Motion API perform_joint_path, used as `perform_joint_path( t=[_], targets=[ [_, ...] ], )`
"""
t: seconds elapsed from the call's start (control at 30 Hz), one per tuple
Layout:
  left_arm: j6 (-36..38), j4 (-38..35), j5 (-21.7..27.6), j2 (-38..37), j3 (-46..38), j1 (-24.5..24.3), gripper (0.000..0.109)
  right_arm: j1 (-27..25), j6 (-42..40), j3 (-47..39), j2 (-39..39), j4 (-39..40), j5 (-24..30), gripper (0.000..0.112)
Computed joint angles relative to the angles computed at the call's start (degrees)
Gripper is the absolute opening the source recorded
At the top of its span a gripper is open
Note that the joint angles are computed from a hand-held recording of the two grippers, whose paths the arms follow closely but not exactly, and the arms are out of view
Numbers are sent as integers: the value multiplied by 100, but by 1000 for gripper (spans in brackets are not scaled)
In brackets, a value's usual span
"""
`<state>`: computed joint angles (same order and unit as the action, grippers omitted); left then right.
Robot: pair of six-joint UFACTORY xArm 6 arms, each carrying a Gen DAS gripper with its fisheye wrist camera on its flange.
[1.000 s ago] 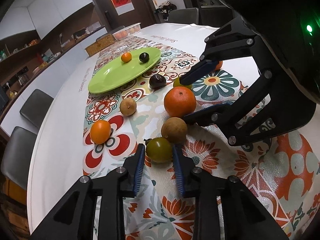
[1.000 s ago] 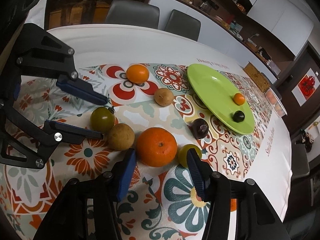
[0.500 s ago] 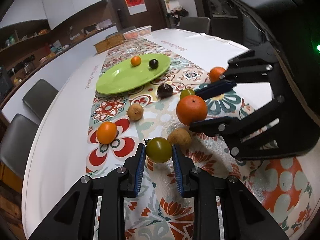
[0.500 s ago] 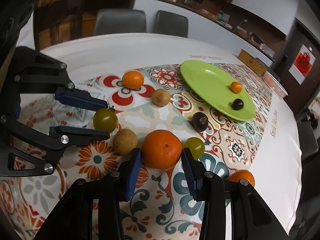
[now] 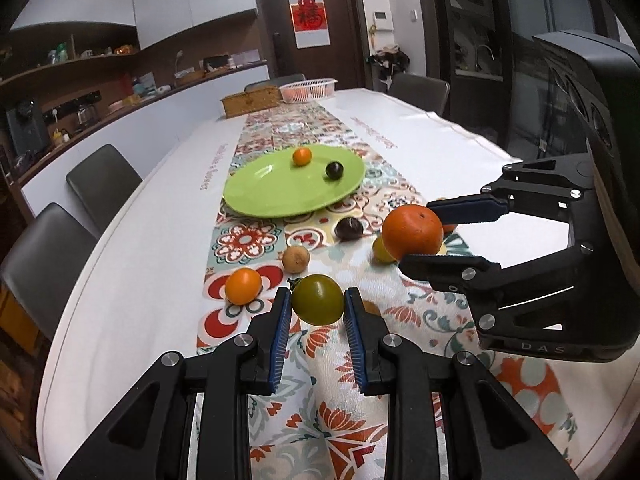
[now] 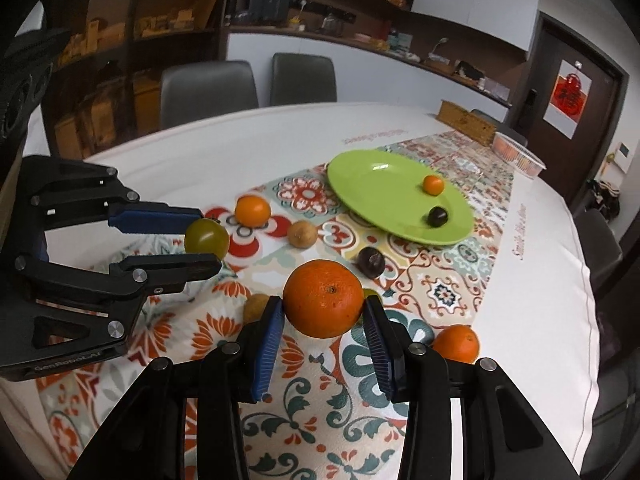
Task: Organize fruits
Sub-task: 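Carry the green fruit and orange onto the green plate and release both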
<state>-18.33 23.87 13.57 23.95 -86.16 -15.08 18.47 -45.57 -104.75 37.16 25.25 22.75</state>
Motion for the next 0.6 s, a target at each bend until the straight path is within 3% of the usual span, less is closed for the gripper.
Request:
perform_joint_path(
  t=[0.13,0.37,0.6],
  targets=[
    [-308,288,-35,-103,7,21,27,20,79,194,-202,125,-256,42],
    [-337,141,-38,-74,-259,60,27,3,411,118,-277,202,-458,42],
    [-63,-8,157,284,-979,91,27,-22,985,-559,52,-140,-345,42]
  ],
)
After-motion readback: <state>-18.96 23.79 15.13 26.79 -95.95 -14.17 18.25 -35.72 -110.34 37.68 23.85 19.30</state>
